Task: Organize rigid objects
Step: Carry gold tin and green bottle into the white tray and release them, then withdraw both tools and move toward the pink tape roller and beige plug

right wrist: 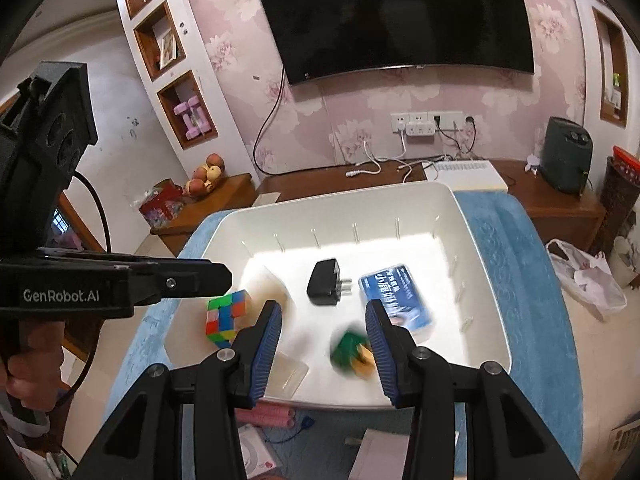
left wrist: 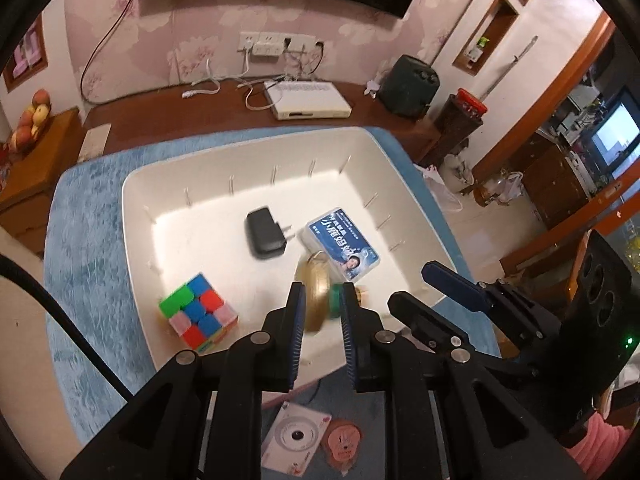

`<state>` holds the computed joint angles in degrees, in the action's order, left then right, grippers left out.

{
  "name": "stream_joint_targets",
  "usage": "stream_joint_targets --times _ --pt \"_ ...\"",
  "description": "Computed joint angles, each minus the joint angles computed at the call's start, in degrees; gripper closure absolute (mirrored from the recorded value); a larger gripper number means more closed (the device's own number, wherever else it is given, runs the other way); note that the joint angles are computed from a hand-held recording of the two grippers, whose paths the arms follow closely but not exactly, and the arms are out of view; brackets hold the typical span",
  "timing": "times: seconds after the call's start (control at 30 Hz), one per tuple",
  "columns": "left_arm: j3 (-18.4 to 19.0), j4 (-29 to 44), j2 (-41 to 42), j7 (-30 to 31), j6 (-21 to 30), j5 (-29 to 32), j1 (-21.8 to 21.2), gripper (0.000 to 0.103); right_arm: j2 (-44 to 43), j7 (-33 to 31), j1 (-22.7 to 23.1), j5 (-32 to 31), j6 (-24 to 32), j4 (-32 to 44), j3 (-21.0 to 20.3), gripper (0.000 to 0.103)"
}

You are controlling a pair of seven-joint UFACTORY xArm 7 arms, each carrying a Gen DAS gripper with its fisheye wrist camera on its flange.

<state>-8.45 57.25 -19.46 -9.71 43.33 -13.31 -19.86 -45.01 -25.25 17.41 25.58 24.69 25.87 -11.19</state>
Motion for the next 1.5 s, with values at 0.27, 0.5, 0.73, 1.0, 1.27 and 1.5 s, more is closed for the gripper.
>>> stream_joint_targets --times 0.27,0.5,0.73,1.0,1.27,1.5 --pt "-1.0 0.4 -0.1 -2.6 0.6 1.8 0.4 0.067 0.0 0.0 -0.1 0.3 -0.4 0.5 -0.9 0.058" --pt "-3.3 -1.6 -3.9 -8.8 1.8 6.5 0.9 0.059 -4.6 -0.8 -1.7 0.2 3.7 -0.1 -2.1 0.058" --pt "-6.6 -3.1 -8.8 -16.9 3.2 11.1 0.9 0.036 -13.6 -2.2 -5.1 -1.9 8.5 -2.0 -2.8 0.042" --pt "-10.5 -3.7 -13.5 -25.3 7.0 14.1 -0.3 0.024 -21.3 -4.5 -8.5 -4.1 16.4 -1.5 -5.6 0.023" --pt "-14.1 -6.3 -17.8 -34.5 9.3 15.1 -1.7 0.021 -25.5 -8.1 -12.0 -5.6 27.1 0.0 -8.5 0.021" --pt "-17.2 -7.6 -19.3 -42.1 11.5 15.8 -3.0 0.02 -24.9 -10.6 -15.6 -6.6 37.4 2.0 -10.8 0.019"
